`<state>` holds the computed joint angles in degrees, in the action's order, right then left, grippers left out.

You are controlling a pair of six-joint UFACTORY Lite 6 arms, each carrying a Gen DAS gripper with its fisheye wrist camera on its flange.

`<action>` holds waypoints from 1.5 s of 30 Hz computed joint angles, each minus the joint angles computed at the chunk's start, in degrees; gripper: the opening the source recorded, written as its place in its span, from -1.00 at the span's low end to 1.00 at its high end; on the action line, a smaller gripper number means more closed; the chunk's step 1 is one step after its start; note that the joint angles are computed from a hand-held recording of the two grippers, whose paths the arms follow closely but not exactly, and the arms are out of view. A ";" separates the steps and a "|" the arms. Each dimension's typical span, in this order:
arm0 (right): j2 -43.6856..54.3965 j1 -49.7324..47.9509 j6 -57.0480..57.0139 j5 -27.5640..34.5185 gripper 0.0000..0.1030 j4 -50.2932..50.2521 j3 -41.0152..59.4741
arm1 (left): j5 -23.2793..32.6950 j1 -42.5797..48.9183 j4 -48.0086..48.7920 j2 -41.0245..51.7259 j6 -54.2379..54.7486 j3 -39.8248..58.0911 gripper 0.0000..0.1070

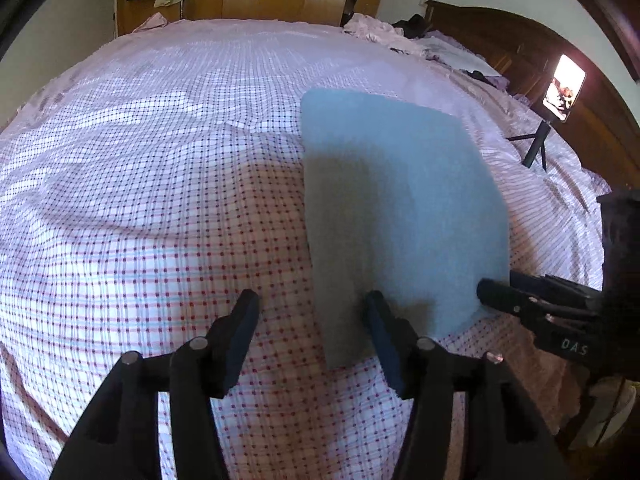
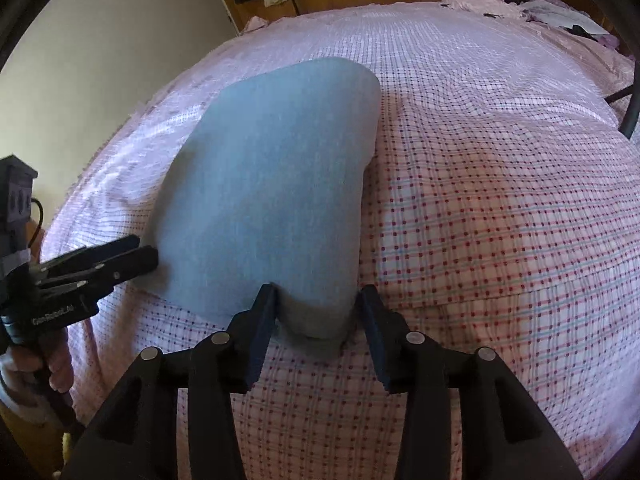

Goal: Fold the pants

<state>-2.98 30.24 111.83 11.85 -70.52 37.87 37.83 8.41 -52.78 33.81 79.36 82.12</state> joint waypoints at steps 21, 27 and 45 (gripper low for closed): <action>-18.58 21.10 -1.13 25.37 0.42 15.36 -9.86 | -14.16 -0.85 -3.77 -16.65 5.04 -25.09 0.64; -9.49 21.62 3.04 26.08 0.68 13.21 -6.91 | -21.69 -4.40 -9.09 -16.34 10.14 -29.11 0.81; 3.13 22.39 21.09 26.32 0.92 0.15 -5.23 | -24.16 -6.22 -24.60 -15.70 24.26 -31.79 0.92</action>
<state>0.15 52.64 132.92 38.17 -70.37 32.64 13.67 2.19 -77.38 18.11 103.61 50.34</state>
